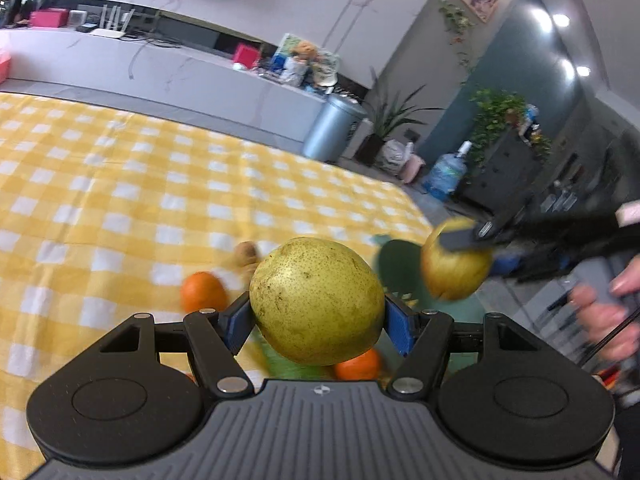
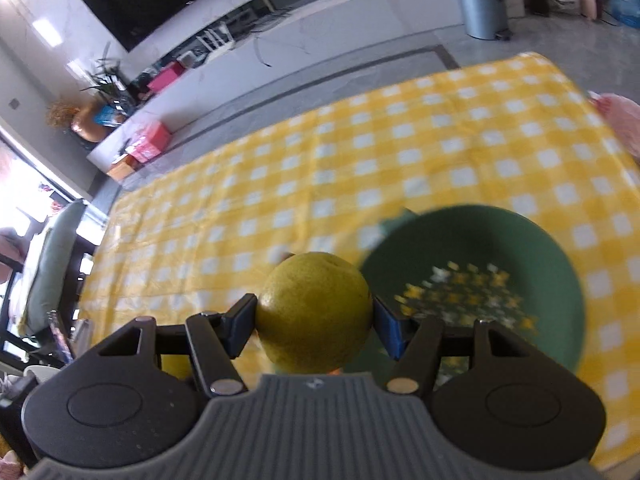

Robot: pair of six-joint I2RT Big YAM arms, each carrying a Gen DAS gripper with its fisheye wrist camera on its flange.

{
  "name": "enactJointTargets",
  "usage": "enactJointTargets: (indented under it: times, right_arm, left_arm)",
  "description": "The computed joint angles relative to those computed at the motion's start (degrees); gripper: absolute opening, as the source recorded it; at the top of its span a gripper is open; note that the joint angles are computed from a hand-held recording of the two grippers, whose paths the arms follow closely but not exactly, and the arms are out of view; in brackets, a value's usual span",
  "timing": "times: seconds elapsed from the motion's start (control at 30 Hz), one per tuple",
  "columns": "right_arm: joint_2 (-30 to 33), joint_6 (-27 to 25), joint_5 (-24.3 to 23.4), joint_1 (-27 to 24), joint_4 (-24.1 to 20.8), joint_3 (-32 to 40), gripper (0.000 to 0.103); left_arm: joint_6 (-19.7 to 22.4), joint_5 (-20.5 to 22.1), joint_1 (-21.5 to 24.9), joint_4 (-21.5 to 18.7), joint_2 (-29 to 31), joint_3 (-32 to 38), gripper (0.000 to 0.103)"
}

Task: Organize fruits
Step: 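Lower the yellow pear into the green colander and open the right gripper while the left gripper carries its pear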

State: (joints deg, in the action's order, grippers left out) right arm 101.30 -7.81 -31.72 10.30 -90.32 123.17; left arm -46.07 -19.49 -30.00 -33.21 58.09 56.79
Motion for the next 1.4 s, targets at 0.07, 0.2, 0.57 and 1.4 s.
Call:
enactJointTargets:
  times: [0.07, 0.2, 0.57, 1.4]
  right_arm:
    - [-0.5, -0.9, 0.7, -1.3, 0.3, -2.0, 0.060]
    - [0.2, -1.4, 1.9, -2.8, 0.3, -4.5, 0.060]
    - [1.7, 0.5, 11.2, -0.7, 4.1, -9.6, 0.060]
    - [0.7, 5.2, 10.9, 0.8, 9.5, -11.3, 0.091]
  left_arm:
    - [0.7, 1.4, -0.3, 1.0, 0.3, 0.4, 0.077]
    - [1.3, 2.2, -0.9, 1.7, 1.3, 0.8, 0.077]
    - [2.1, 3.2, -1.4, 2.2, 2.4, 0.5, 0.077]
    - [3.3, 2.7, -3.1, 1.7, 2.6, 1.4, 0.077]
